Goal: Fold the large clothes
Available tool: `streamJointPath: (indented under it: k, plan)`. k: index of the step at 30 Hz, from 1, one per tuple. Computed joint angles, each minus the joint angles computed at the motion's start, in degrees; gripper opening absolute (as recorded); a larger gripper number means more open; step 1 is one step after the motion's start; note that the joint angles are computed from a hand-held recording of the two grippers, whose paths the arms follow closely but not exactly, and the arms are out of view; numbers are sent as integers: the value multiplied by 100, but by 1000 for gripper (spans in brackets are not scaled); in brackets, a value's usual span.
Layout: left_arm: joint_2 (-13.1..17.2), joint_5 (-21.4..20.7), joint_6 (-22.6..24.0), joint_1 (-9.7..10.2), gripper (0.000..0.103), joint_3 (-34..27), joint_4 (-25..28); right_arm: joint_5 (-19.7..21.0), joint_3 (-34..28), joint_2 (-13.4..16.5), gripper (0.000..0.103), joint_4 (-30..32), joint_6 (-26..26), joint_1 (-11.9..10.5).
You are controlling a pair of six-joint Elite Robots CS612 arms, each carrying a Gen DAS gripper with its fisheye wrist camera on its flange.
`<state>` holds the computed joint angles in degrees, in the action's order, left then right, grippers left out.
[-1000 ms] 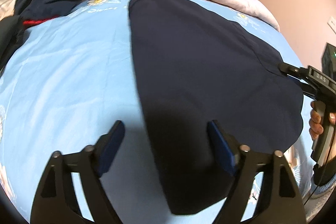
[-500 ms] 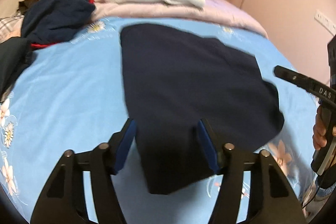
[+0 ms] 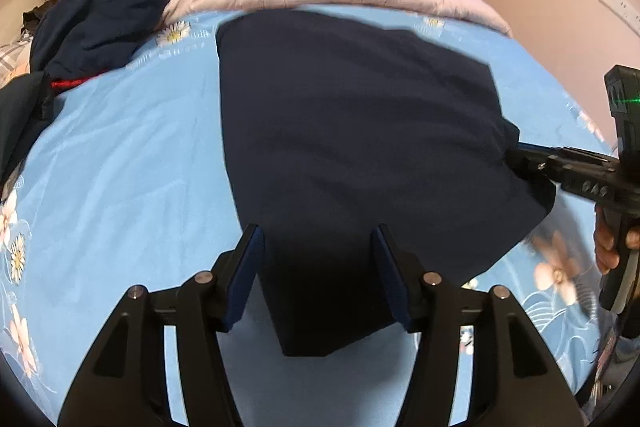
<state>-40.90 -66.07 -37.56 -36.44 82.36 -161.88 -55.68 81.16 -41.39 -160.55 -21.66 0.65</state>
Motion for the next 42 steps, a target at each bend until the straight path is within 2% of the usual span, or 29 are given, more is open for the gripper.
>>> streamJointPath:
  k: [3, 4, 6, 9, 11, 14, 16, 17, 20, 22, 27, 29, 31, 33, 35, 36, 38, 42]
  plan:
    - [20, 166, 124, 29, 57, -87, -25, 460, -99, 57, 27, -683, 658, -95]
    - [50, 150, 141, 54, 57, -156, -5, 620, -250, 116, 27, -682, 787, -93]
    - [139, 82, 197, 93, 56, -323, 17, 622, -560, 241, 27, -495, 791, -17]
    - [268, -25, 354, 94, 56, -553, 114, 226, -1164, 498, 27, 207, 625, 172]
    - [344, -85, 451, 84, 56, -687, 299, -205, -1581, 700, 27, 795, 575, 298]
    - [416, -77, 526, 66, 56, -771, 430, -1210, -2044, 975, 26, 1383, 523, 494]
    - [430, -69, 566, 61, 56, -796, 449, -1460, -2184, 1056, 26, 1598, 435, 541]
    - [431, -85, 562, 67, 56, -799, 467, -1459, -2202, 1054, 26, 1643, 462, 538]
    - [385, -104, 489, 72, 56, -744, 450, -1350, -2038, 924, 26, 1479, 655, 484]
    - [333, -67, 444, 59, 56, -660, 353, -1159, -1542, 672, 26, 779, 633, 409]
    - [133, 13, 224, 8, 56, -294, 73, -361, -422, 55, 26, -174, 167, 173]
    - [95, 77, 165, -20, 56, -204, 38, -114, -46, -147, 26, -261, -122, 97]
    - [89, 48, 96, -29, 56, -164, 70, 67, 97, -215, 27, -199, -344, 76]
    - [111, -14, 19, -20, 56, -175, 147, 2, 134, -214, 27, -68, -580, 108]
    - [144, 99, 15, -39, 58, -207, 234, -298, 79, -151, 27, 67, -812, 179]
    - [148, 107, -15, -39, 59, -213, 255, -530, 26, -84, 27, 129, -808, 220]
    - [156, 84, -70, -33, 61, -214, 262, -713, -38, -3, 27, 226, -750, 247]
    - [172, 40, -190, -22, 67, -206, 376, -761, 58, 9, 27, 44, -540, 215]
